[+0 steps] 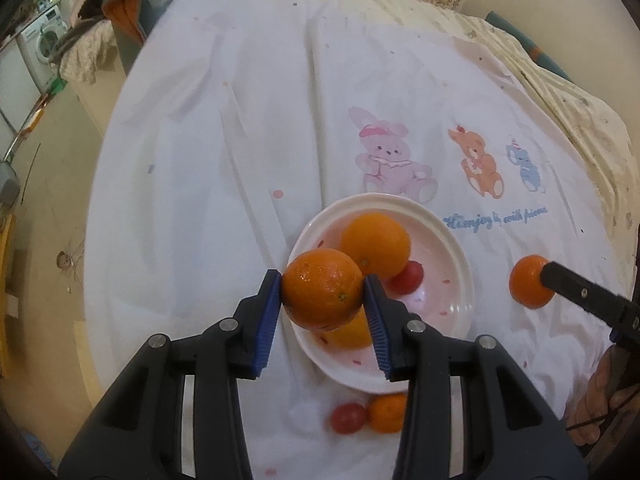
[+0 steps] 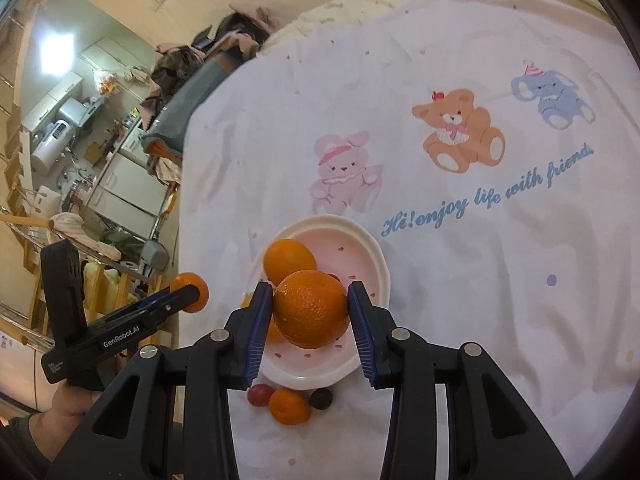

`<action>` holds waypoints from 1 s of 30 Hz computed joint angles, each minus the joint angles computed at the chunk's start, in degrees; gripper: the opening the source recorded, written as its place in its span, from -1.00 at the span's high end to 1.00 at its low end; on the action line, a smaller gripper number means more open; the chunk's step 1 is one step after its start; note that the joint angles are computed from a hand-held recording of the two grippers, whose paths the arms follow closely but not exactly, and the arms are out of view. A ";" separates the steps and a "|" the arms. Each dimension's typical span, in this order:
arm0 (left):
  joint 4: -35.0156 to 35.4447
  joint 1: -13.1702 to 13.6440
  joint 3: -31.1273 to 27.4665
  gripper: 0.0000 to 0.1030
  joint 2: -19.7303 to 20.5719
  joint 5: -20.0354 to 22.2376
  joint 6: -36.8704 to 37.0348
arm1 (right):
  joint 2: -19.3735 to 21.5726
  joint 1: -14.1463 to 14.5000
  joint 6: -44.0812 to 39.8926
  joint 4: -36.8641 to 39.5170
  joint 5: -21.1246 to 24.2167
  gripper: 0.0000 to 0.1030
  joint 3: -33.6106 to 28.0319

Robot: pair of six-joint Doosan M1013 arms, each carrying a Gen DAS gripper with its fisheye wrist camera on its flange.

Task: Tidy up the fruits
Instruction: 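Carry both mandarins toward the pink plate with both tools, then lower both mandarins onto the plate and open both tools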

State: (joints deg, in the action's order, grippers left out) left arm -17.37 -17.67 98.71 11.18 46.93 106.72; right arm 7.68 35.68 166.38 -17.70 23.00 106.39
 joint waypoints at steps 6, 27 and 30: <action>-2.32 0.40 -1.97 0.28 3.52 2.06 -1.00 | 1.92 -1.38 -7.08 6.80 0.32 0.21 -0.81; -2.85 -0.03 -3.72 0.25 6.72 3.46 -1.51 | 4.82 -2.76 -14.02 15.73 3.59 0.18 -1.61; -2.40 -0.10 -3.83 0.24 6.82 3.93 -1.74 | 4.88 -2.76 -14.07 16.04 3.79 0.17 -1.65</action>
State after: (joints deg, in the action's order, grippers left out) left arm -19.78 -17.77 94.88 18.00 50.86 104.99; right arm 12.57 32.91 152.31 -1.66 26.80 104.74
